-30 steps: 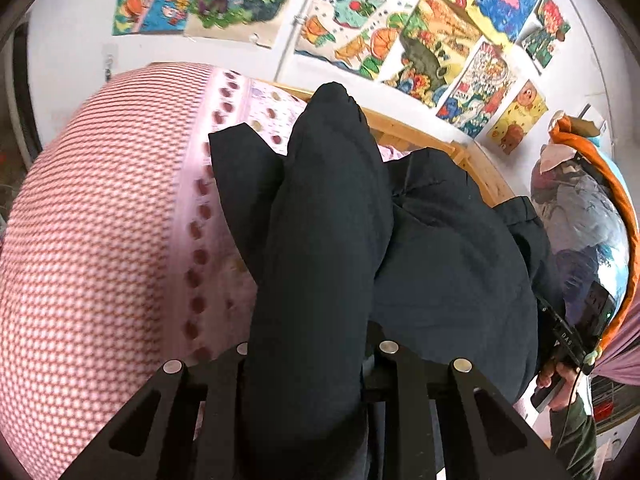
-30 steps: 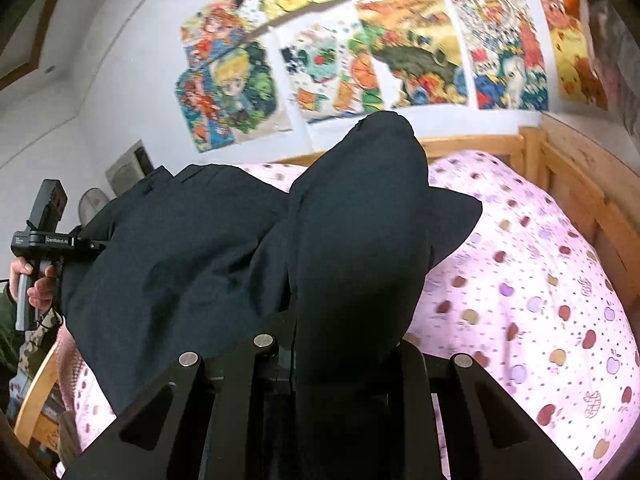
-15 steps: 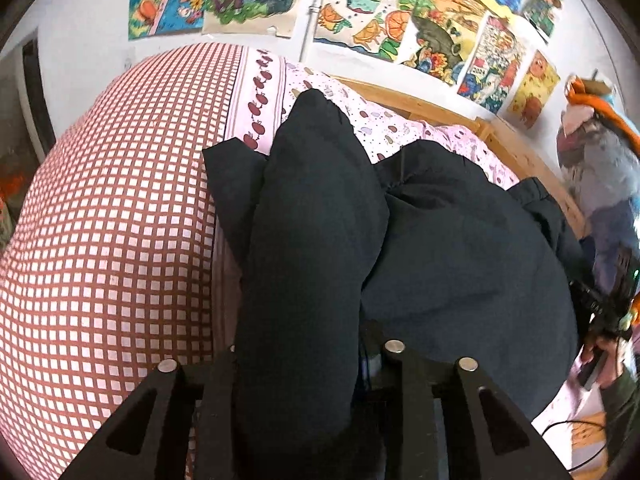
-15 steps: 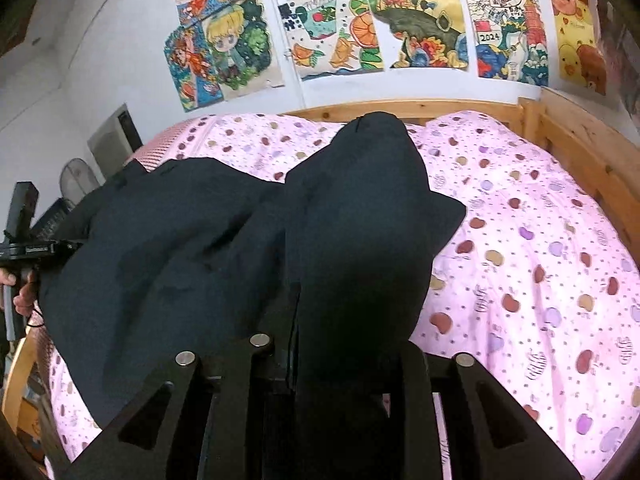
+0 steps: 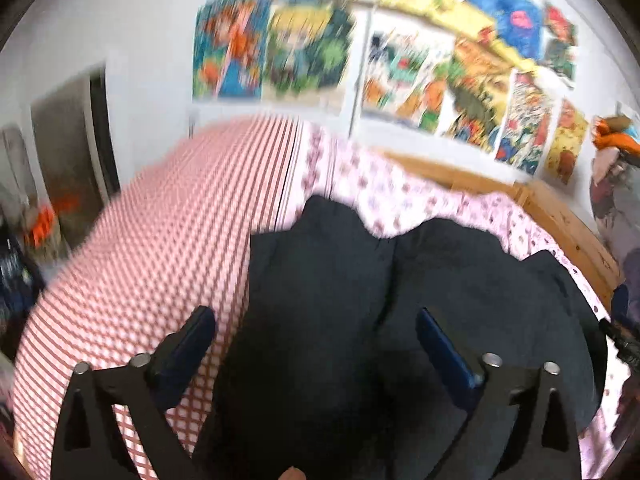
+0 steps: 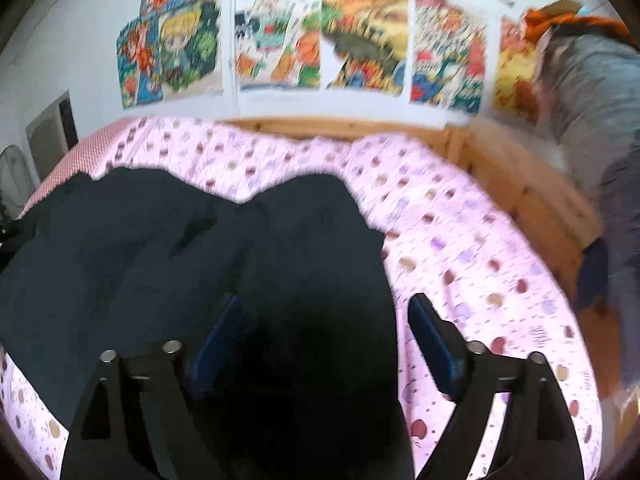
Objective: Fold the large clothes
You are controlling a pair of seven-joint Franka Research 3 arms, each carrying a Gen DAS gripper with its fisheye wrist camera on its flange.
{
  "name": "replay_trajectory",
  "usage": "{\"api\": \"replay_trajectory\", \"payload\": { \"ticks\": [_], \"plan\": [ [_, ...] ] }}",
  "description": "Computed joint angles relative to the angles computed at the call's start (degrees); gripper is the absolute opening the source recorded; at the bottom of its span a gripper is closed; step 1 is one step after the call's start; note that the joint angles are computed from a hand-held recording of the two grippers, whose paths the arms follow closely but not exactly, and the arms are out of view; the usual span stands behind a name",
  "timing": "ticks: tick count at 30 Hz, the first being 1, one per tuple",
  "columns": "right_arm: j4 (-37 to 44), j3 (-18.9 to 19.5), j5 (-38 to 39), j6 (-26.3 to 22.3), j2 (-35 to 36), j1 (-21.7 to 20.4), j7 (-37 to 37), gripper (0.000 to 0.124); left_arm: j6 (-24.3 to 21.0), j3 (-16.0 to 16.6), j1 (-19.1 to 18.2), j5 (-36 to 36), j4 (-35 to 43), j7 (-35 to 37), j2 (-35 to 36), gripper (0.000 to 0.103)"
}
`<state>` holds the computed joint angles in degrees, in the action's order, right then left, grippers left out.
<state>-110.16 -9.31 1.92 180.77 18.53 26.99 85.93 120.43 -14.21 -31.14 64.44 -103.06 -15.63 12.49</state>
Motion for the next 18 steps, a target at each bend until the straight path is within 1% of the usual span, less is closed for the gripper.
{"api": "replay_trajectory", "payload": {
  "ticks": [1, 2, 4, 6, 7, 8, 9, 10, 11, 12, 15, 17, 18],
  "plan": [
    [-1.04, -0.60, 0.02, 1.38, -0.81, 0.66, 0.58, 0.089, -1.68, -0.17, -0.75, 1.07, 0.76, 0.19, 0.28, 0.103],
    [-1.64, -0.18, 0.48, 2.26, -1.32, 0.43, 0.49, 0.091, -3.30, -0.40, -1.57, 2.07, 1.12, 0.23, 0.22, 0.103],
    [-4.42, 4.53, 2.85, 5.53, -3.45, -2.93, -1.30, 0.091, -5.97, -0.89, -2.93, 3.08, 2.38, 0.28, 0.52, 0.103],
    [-6.30, 5.77, 4.63, 8.19, -4.64, -3.15, -2.34, 0.091, -8.05, -1.36, -4.23, 3.70, 3.55, 0.33, 0.72, 0.103],
    [-7.73, 7.68, 5.22, 10.01, -5.59, -4.28, -2.85, 0.092, -8.52, -1.46, -4.64, 4.03, 3.61, 0.18, 0.60, 0.103],
    [-8.49, 9.87, 5.43, 11.01, -6.12, -5.88, -3.20, 0.092, -9.40, -1.70, -5.31, 4.54, 3.72, -0.07, 0.52, 0.103],
    [-8.79, 11.29, 5.75, 11.61, -6.39, -6.75, -3.62, 0.092, -10.74, -1.99, -6.10, 5.10, 4.08, -0.11, 0.58, 0.103],
    [-9.95, 13.73, 5.35, 12.66, -7.34, -8.50, -3.88, 0.092, -11.78, -2.20, -6.72, 5.44, 4.01, -0.44, 0.49, 0.103],
    [-10.73, 14.69, 5.62, 13.30, -7.95, -8.87, -4.63, 0.092, -13.44, -2.47, -7.51, 5.75, 4.95, -0.30, 1.00, 0.103],
    [-11.64, 15.52, 5.75, 14.01, -8.74, -9.11, -5.44, 0.092, -15.18, -2.72, -8.38, 5.85, 6.04, 0.09, 1.56, 0.103],
    [-14.38, 17.71, 4.53, 15.93, -11.37, -10.07, -6.53, 0.092, -17.72, -2.98, -10.13, 5.72, 7.50, 1.32, 2.13, 0.103],
    [-16.03, 16.54, 7.13, 16.06, -13.52, -7.64, -9.72, 0.092, -17.71, -3.25, -10.98, 5.98, 7.12, 1.55, 1.44, 0.103],
    [-16.85, 16.73, 7.09, 15.74, -14.72, -7.58, -9.89, 0.092, -18.30, -3.47, -11.48, 6.12, 6.98, 1.47, 1.11, 0.103]
  ]
}}
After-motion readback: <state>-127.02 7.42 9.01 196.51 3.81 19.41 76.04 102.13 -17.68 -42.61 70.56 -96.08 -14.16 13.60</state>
